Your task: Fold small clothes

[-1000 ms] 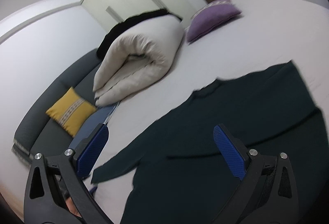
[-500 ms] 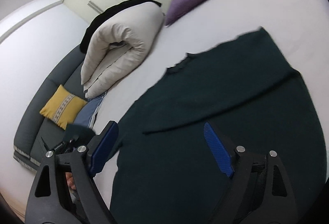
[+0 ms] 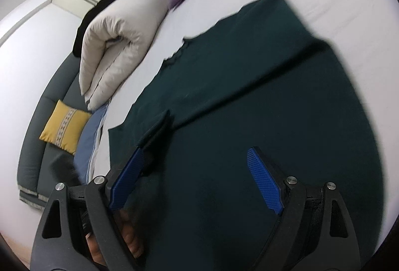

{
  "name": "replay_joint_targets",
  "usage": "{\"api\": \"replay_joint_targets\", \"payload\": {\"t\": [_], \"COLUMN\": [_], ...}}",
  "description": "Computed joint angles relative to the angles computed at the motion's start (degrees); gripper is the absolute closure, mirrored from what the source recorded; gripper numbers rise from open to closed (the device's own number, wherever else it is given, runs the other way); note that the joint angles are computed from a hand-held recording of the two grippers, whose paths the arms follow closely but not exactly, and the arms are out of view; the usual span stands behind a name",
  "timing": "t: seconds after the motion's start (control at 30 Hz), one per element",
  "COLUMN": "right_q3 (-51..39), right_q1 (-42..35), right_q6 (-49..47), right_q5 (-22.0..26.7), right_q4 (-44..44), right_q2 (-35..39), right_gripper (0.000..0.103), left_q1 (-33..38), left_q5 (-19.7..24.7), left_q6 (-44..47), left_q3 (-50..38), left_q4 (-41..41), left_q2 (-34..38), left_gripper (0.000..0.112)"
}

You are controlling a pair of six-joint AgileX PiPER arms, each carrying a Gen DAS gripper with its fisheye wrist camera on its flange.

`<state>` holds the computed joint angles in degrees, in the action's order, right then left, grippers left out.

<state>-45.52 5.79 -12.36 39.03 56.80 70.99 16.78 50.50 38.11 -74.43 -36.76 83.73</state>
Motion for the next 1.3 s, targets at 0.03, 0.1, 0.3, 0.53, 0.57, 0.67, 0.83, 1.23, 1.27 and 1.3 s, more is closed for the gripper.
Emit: {"api": "replay_joint_targets", "payload": {"t": [0.03,0.1,0.3,0.53,0.57,0.67,0.83,1.23,1.27,1.3], "right_q3": [-1.5,-4.87,-18.81,-34.42,-35.26,-36.72,-44.17,-39.41,-37.34,-36.29], "right_q1": [1.65,4.68,14.45,21.68,21.44,19.72,17.49,0.1,-0.24,-0.51], "right_q6": [-1.47,-3.38,12.7,31.81,31.69,27.25,24.49,9.09,6.04,4.48], "right_q5": [-0.62,-1.05,-4.79,2.11,3.03,4.22,7.99,5.72,3.45,2.51], "right_q4": [2.21,4.91,-9.73,-37.15,-37.63,-36.05,-39.07,-24.3,-21.43,-19.62], "right_q2": [2.95,8.32,21.99,30.33,30.29,27.71,26.02,35.84,35.46,35.23], "right_gripper": [0.019,0.018,0.023,0.078,0.085,0.097,0.097,0.097,0.097,0.097], "left_q1": [1.75,5.55,16.98,23.24,23.82,24.8,24.19,16.17,14.86,14.12], "left_q5": [2.1,4.61,11.06,14.18,14.33,14.54,14.77,14.31,14.77,15.21], "left_q6": [1.39,3.38,3.58,-0.52,-1.01,-2.54,-5.42,-14.57,-15.6,-16.27], "left_q3": [-0.51,-0.82,-6.5,-14.69,-15.96,-19.55,-24.75,-41.93,-44.68,-46.79], "left_q4": [-1.63,-4.67,-9.47,-10.58,-10.9,-10.94,-10.18,-0.49,1.34,2.41], "left_q2": [-0.24,-0.12,5.96,13.04,13.82,15.79,18.51,30.19,32.12,33.59], "left_gripper": [0.011,0.012,0.027,0.036,0.036,0.036,0.036,0.039,0.039,0.04]}}
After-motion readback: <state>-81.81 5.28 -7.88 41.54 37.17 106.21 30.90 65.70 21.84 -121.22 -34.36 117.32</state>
